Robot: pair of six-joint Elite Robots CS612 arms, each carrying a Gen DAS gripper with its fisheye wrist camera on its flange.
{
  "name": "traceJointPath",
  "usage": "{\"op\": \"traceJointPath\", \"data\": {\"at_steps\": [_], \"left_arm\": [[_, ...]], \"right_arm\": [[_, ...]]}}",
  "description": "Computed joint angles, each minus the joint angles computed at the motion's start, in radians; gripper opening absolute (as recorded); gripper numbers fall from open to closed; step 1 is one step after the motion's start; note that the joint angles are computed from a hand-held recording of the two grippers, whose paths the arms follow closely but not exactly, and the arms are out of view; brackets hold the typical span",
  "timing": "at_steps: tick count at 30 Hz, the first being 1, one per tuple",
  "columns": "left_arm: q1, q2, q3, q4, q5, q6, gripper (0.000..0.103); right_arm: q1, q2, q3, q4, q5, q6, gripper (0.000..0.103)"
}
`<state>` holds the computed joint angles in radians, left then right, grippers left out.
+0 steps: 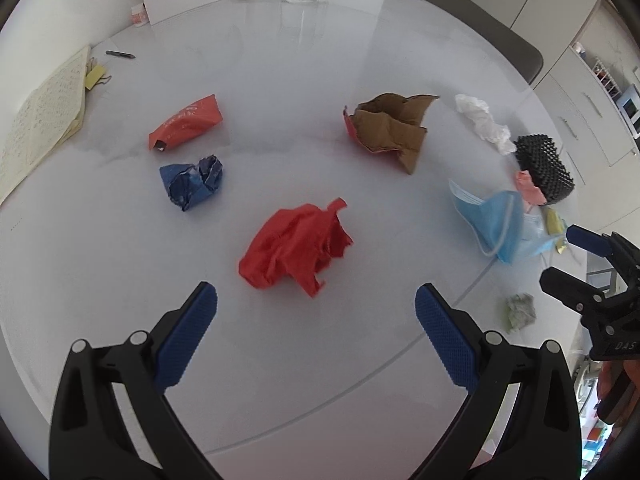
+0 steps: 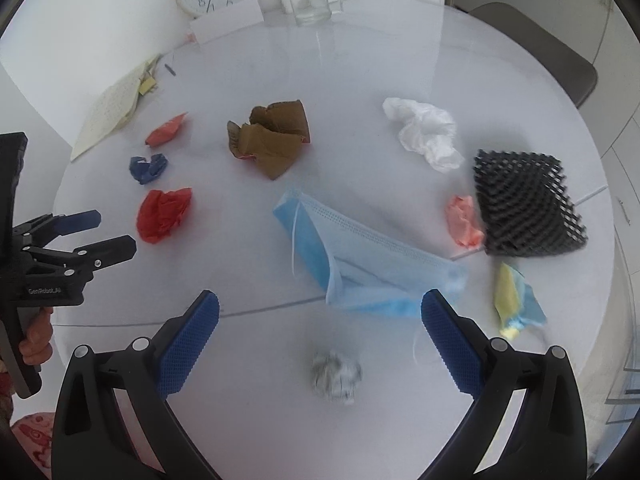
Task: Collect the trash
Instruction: 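Move both tools back over the table toward the red tissue and mask, then grasp the red crumpled tissue with the left gripper while the right gripper grasps the blue mask, then carry tissue and mask over the wastebasket and open both grippers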
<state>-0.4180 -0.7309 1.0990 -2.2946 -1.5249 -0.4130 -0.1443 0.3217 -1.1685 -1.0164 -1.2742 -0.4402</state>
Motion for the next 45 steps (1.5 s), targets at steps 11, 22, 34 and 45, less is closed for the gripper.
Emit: {"op": "traceJointPath", "data": {"at_steps": [11, 22, 34, 45], "left_arm": [[0.021, 0.088, -0.12, 0.103, -0.022, -0.012, 0.095], [0.023, 0.112, -0.143, 0.094, -0.039, 0.016, 0.052], [0.002, 0.029, -0.048, -0.024, -0.107, 0.058, 0.044], [-0.105, -0.067, 0.068, -0.111, -0.257, 0.229, 0.044]], "right_arm": [[0.027, -0.047, 0.171, 0.014, -0.023, -0.062, 0.013], [-0.006, -0.073, 0.152, -0.035, 0.078, -0.013, 0.009], [-0.082, -0.028, -0.062, 0.023, 0.144, 0.074, 0.009], [-0.21, 0.097, -0.404, 0.239, 0.072, 0.216, 0.009]]}}
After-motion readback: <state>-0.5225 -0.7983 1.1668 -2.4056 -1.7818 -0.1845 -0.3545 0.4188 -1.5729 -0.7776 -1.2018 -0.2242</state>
